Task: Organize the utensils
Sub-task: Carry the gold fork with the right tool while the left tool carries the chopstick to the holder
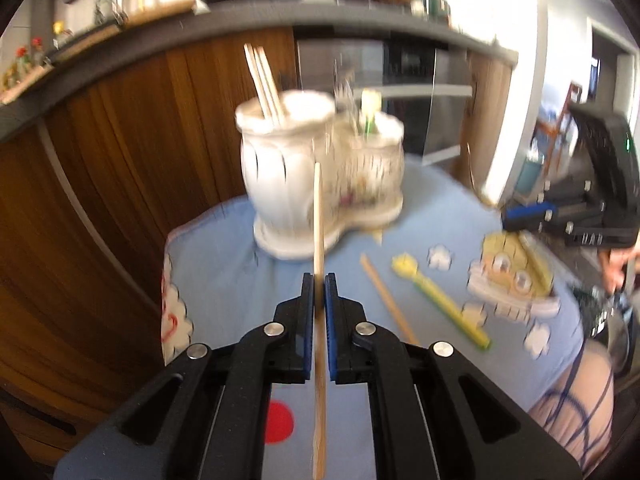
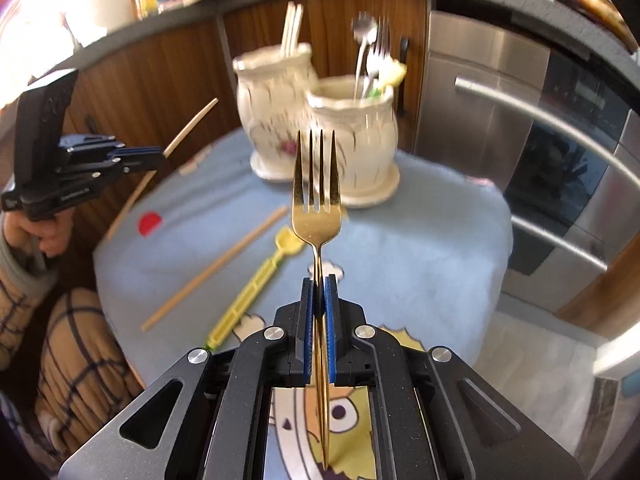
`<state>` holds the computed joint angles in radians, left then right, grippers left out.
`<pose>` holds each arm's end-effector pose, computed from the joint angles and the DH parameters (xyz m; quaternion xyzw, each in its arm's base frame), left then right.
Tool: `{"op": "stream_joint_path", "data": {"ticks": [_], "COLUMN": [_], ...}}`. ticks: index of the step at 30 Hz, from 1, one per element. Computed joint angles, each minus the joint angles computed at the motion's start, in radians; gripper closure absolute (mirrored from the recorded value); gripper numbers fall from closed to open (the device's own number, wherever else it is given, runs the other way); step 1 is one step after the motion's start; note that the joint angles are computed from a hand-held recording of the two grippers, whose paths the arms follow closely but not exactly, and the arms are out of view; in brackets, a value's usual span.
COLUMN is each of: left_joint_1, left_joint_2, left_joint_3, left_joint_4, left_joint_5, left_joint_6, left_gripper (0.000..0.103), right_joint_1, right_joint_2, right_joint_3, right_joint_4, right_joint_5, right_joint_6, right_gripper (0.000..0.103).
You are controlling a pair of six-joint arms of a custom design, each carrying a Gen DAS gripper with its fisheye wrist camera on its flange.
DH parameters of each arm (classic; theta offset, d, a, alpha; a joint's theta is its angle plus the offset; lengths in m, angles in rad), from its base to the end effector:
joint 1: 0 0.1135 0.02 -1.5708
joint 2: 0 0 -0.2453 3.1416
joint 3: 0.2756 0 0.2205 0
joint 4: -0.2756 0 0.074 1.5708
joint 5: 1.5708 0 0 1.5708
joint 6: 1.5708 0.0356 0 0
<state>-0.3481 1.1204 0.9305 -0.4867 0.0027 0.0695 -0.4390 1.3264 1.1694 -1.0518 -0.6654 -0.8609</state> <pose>0.2052 -0.0746 0.2846 0.1875 0.8820 -0.0612 0.4280 0.2046 -0.0718 0.2822 -0.2522 0.8968 0.1528 0.3299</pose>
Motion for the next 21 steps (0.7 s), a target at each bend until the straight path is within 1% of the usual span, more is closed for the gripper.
{"op": "stream_joint_path", "data": {"ticks": [5,7,12,13,16,21], "left_joint_1": [0.005,-0.008,0.013,0.012,0.020,0.042], "left_joint_2": [-0.051,-0.068,-0.073,-0.075,-0.053,0.002], "left_joint_3": [-0.028,-0.041,-0.058,-0.055,-0.041,-0.011], "left_joint_4": [0.112,0.162,0.277,0.281,0.339,0.457], "left_joint_5": [0.016,0.009,0.055,0.055,0.071,0.097], "left_joint_6": [-0.039,-0.066,-0.121,-0.133,-0.165,-0.218], "left_gripper": [0.098,0.098,0.098,0.098,0.098,0.098], "right_joint_1": [-0.027,-0.042,-0.046,-0.042,-0.033,0.007], "right_joint_2": [-0.077,-0.092,-0.136,-0.145,-0.172,-0.193], "right_joint_3": [-0.046,-0.052,-0.080,-0.080,-0.082,-0.067], "right_joint_4": [0.057,0.069,0.151,0.170,0.243,0.418], "right_joint_5": [-0.095,-0.124,-0.173,-0.181,-0.205,-0.222], "right_joint_6": [0.077,0.092,0.184,0.211,0.296,0.493], "right_gripper": [0.096,0.096,0.096,0.096,0.096,0.096]}}
